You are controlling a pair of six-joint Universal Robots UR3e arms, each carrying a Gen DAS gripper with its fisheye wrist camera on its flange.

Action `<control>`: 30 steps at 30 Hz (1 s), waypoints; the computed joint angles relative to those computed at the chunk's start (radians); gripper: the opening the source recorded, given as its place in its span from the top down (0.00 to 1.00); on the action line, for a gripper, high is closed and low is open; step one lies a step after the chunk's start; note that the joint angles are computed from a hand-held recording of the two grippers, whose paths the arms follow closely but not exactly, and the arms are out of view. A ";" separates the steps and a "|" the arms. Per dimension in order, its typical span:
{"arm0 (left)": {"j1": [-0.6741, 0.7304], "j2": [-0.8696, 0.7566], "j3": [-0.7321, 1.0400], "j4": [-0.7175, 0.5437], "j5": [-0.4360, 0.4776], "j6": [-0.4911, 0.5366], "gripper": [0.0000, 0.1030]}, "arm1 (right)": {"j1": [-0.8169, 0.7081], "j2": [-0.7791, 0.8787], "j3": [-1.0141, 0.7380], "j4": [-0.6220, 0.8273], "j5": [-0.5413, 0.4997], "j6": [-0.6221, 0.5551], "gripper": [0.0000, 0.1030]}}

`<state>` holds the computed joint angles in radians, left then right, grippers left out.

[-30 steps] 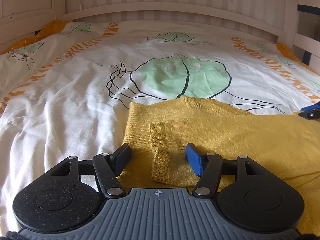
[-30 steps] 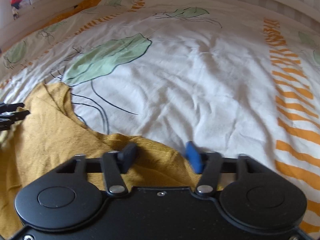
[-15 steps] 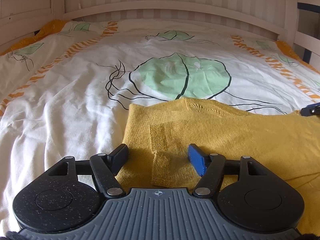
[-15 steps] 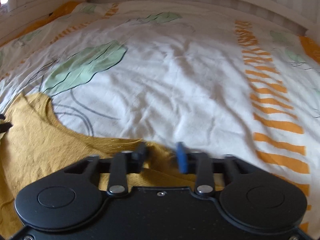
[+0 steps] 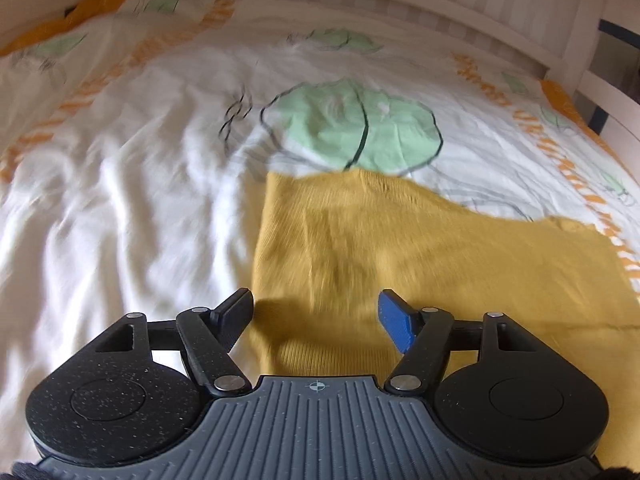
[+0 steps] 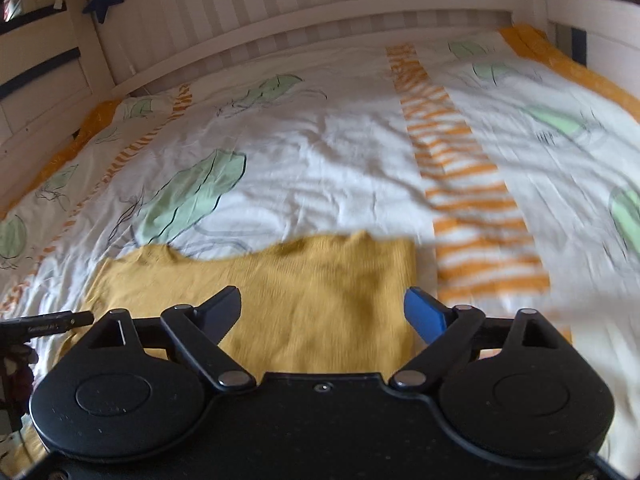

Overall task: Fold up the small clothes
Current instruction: 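Move both tools to the hem end of the lengthwise-folded sweater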

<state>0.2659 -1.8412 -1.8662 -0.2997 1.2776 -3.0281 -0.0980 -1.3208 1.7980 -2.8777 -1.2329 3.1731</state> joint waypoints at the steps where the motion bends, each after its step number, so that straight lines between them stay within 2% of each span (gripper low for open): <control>1: 0.018 0.050 -0.038 -0.018 -0.017 0.009 0.35 | -0.009 -0.050 0.050 0.023 0.013 0.003 0.11; 5: 0.100 0.296 -0.213 -0.106 -0.053 0.059 0.35 | -0.040 -0.232 0.194 0.142 0.044 -0.001 0.11; 9: 0.216 0.562 -0.346 -0.303 -0.123 0.165 0.35 | -0.076 -0.405 0.317 0.247 0.080 -0.022 0.10; 13: 0.356 0.815 -0.414 -0.598 -0.193 0.311 0.35 | -0.116 -0.571 0.397 0.405 0.106 -0.042 0.10; 18: 0.576 1.089 -0.420 -1.043 -0.281 0.558 0.35 | -0.190 -0.762 0.445 0.660 0.155 -0.071 0.09; 26: 0.811 1.271 -0.349 -1.533 -0.289 0.903 0.35 | -0.271 -0.949 0.465 0.975 0.185 -0.166 0.08; 30: 0.884 1.338 -0.342 -1.647 -0.275 1.018 0.35 | -0.274 -1.012 0.491 1.027 0.168 -0.201 0.08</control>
